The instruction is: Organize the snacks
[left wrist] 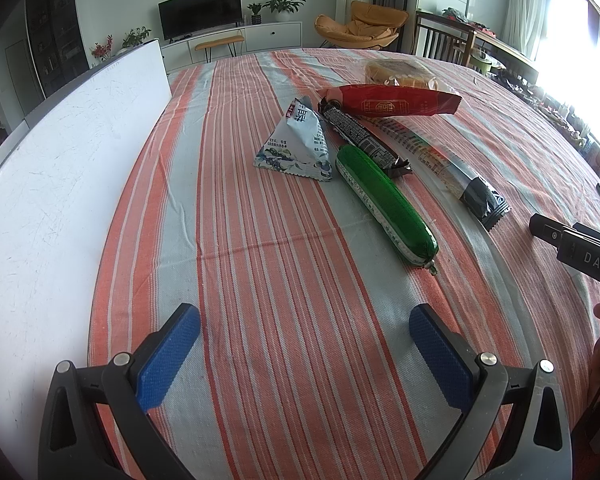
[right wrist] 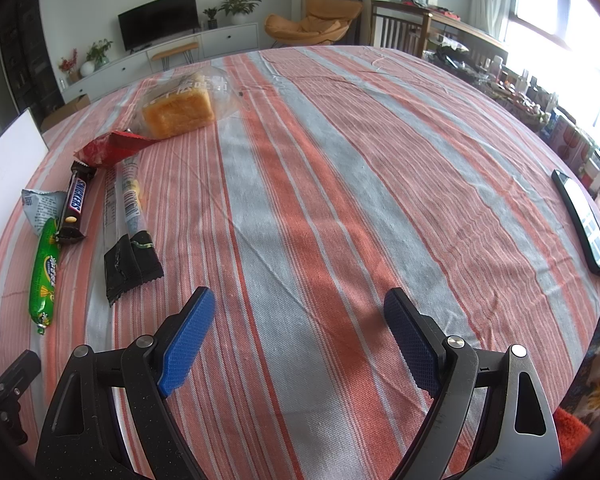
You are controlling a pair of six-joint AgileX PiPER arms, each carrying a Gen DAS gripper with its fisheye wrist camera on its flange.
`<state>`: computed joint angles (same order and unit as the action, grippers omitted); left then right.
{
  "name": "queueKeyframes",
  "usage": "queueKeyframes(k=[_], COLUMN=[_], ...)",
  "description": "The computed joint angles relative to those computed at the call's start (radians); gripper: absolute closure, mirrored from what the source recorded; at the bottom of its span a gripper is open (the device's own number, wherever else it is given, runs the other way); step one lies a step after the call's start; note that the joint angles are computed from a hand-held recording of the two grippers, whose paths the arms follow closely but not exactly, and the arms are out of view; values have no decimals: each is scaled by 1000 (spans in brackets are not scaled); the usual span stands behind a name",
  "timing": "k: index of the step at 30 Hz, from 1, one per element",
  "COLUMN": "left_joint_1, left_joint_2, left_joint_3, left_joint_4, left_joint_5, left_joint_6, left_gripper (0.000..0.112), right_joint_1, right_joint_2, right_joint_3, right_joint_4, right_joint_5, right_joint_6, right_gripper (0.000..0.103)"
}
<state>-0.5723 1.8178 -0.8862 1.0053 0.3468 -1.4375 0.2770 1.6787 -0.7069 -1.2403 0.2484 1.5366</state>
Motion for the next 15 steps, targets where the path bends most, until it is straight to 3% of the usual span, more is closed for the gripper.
queueKeyframes(k=[15], left_joint_1=[2], left_joint_2=[0], left_joint_3=[-3], left_joint_4=[-22], left_joint_5=[0], left_joint_6=[22], left_gripper=[9], right_joint_1=[0], right_joint_2=[0], right_joint_3=[0], right_joint_4=[-1], right_joint_5=[0], right_joint_6=[1], right_gripper=[15])
